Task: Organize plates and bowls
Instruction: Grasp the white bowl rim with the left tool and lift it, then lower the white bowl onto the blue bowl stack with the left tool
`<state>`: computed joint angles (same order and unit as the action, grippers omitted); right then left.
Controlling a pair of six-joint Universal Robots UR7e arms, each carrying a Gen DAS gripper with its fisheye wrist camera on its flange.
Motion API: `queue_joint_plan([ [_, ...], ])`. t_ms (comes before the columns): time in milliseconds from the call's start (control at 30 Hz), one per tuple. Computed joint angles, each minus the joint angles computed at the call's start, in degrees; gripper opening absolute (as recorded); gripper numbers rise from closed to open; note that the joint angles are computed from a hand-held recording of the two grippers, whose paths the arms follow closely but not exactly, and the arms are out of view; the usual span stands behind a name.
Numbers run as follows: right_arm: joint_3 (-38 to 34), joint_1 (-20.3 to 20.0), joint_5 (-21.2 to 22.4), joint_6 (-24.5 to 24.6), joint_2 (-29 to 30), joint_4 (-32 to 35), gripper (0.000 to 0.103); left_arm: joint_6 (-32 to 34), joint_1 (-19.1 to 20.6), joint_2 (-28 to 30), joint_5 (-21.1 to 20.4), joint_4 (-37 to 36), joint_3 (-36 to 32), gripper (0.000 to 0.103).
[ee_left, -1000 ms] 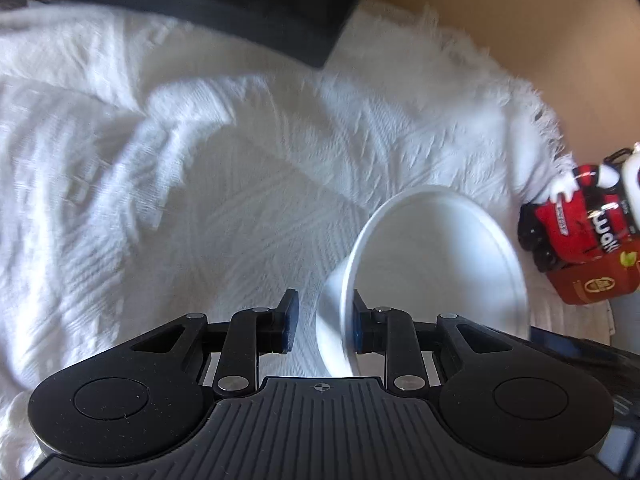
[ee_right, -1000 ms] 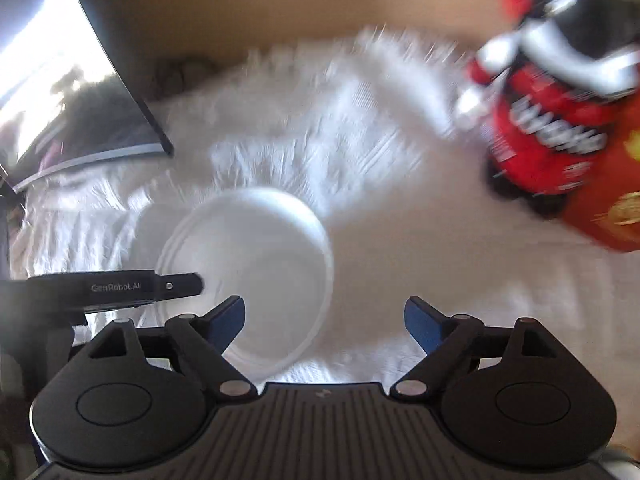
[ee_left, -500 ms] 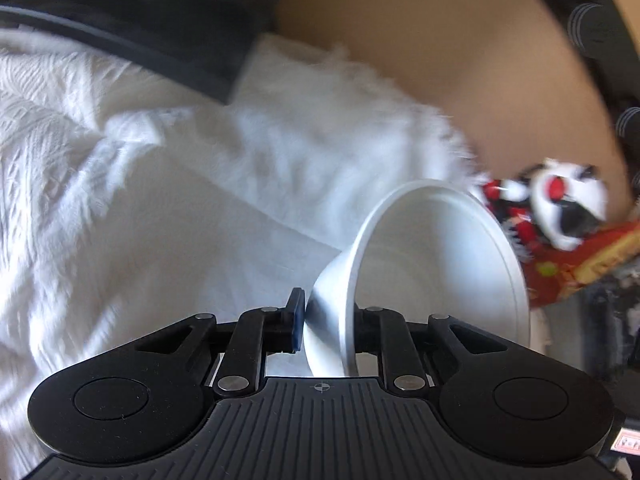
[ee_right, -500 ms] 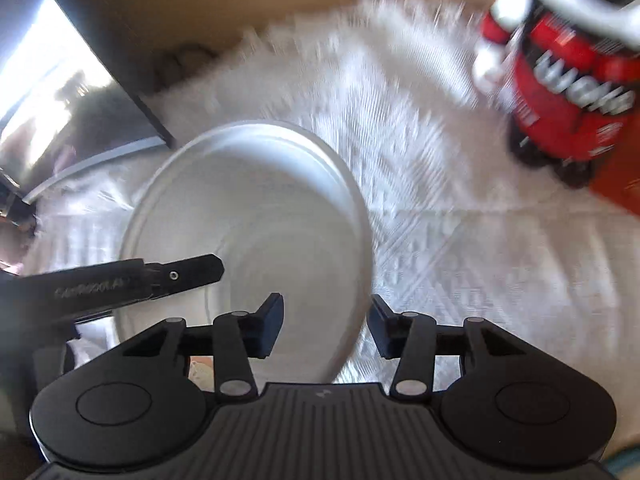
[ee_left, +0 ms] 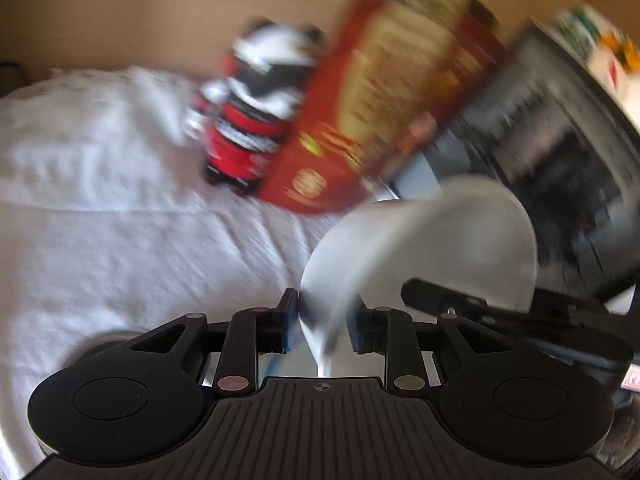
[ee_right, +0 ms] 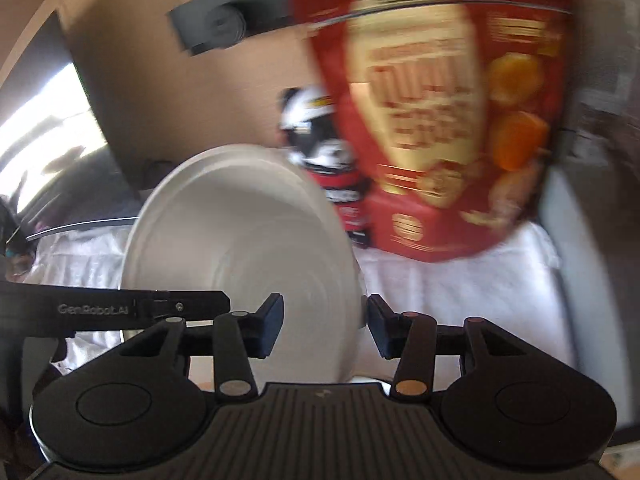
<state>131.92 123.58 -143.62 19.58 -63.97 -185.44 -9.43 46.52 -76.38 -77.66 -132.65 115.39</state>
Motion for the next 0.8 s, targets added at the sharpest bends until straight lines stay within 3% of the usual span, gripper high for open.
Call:
queue_joint_plan([
  [133, 6.1, -0.83, -0.08, 2.96, -5.99, 0.25, 0.047, -1.43, -3.06, 0.91, -0.67, 2.6, 2.24, 0.028],
  [267, 10.98, -1.88, 2.18, 4.13, -8.54, 0.6, 0.047, -3.45, -4.58, 1.09, 1.66, 3.73, 5.39, 0.027],
  [467, 13.61, -8.36, 9.14, 0.48, -5.39, -5.2, 0.047, -8.81, -2.63, 3.05, 5.99, 4.21, 6.44, 0.024],
  [600, 11.92, -10.18, 7.87, -1.09, -2.02, -5.95, 0.047, -9.96, -1.9, 2.49, 8.96, 4.64, 6.69, 0.024],
  [800, 10.94, -11.92, 9.11, -3.36, -1.18, -5.42, 0.047, -10.39, -0.32, 1.01, 6.97, 6.27, 6.78, 0.022],
])
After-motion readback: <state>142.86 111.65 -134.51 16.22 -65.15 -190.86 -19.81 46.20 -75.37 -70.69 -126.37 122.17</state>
